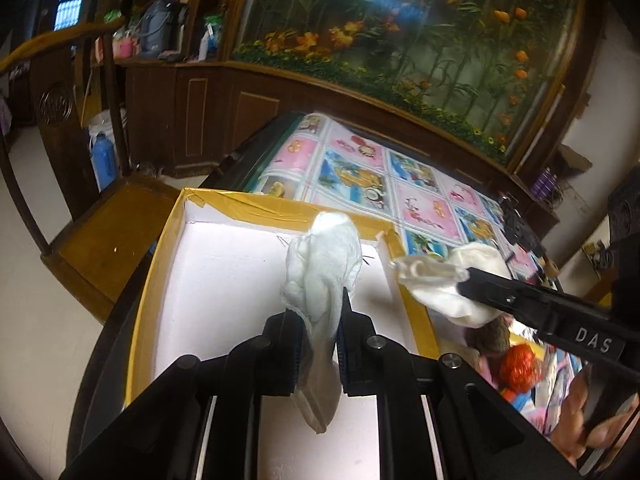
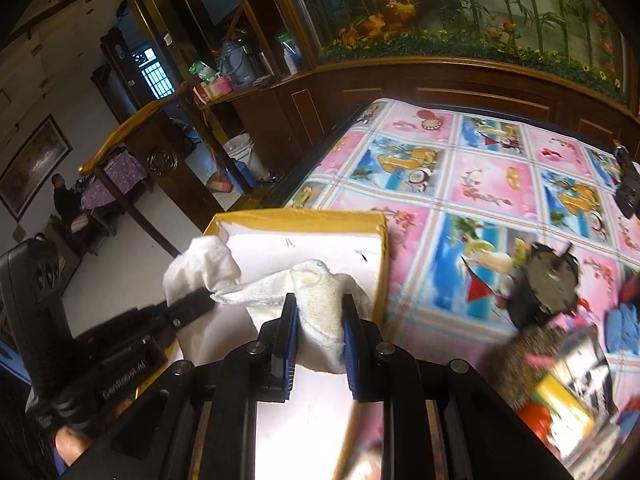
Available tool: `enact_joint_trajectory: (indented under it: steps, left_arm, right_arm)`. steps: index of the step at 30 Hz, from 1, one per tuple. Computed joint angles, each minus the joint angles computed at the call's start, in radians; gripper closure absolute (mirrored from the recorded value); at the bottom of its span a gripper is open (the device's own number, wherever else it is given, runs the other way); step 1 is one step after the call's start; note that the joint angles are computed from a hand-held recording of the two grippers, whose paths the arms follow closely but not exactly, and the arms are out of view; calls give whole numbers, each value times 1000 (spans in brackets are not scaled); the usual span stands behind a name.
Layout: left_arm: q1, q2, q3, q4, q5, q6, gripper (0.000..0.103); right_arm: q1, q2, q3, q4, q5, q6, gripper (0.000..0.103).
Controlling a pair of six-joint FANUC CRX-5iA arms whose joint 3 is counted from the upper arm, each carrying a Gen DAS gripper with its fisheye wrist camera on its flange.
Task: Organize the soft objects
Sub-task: 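Open both tools to drop the cloth and mask into the box, then grasp the beige tissue pack printed 'face' with the right tool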
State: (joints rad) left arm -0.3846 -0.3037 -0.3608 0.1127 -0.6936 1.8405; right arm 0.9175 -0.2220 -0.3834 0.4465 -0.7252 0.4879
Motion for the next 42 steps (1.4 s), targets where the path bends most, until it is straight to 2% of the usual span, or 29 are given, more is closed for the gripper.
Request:
enact_joint_trajectory:
  steps: [6,11,13,14,15,17,19,23,27,29,31,33,36,39,42]
  left_arm:
    - [32,95,1,72,10,-5,90]
    - [42,135,-8,119,9,-36,89]
    - [45,136,-16,138,15,-56,84]
    - [46,135,-18,137,17,-55,74]
    - [47,131,-21,133,21,-50,56]
    - [50,114,-34,131,38,-40,33]
    - [53,97,-44,131,52,-34,32]
    - [49,82,-36,114,40,-21,32]
    - [41,26,-77,158,58,-47,32]
    - [31,-18,-110,187,79,-70,32]
    - [12,-52,-121,170,84,-55,32]
    - [-8,-85,-137,161,98,-42,32]
    - [-51,-120,-152,142,112,-9,32]
    - [-96,-132,-152,126,112,10,32]
    - [-143,-146,-146,93,98,40,32]
  right_arm:
    - [-79,159,100,-55,35,33,81]
    - [-114,219,126,-79,63,45,81]
    - [-113,230,131,-73,62,49,80]
    - [-110,235,132,-65,59,47,79]
    - [-108,237,135,-66,58,57,75]
    - [-105,237,134,-51,52,55,66]
    - [-107,223,128,-64,60,67,59]
    - [-111,173,106,-100,67,76,58]
    - [-116,74,54,-177,72,112,58]
    - [-109,17,14,-194,46,142,58]
    - [-101,-30,-23,-195,1,150,58]
    - [-107,-76,-49,-246,-35,215,58]
    - [-85,-114,-99,-200,-79,202,58]
    - [-73,-114,-106,-219,-117,249,58]
    - [-38,-114,-133,-148,-139,234,58]
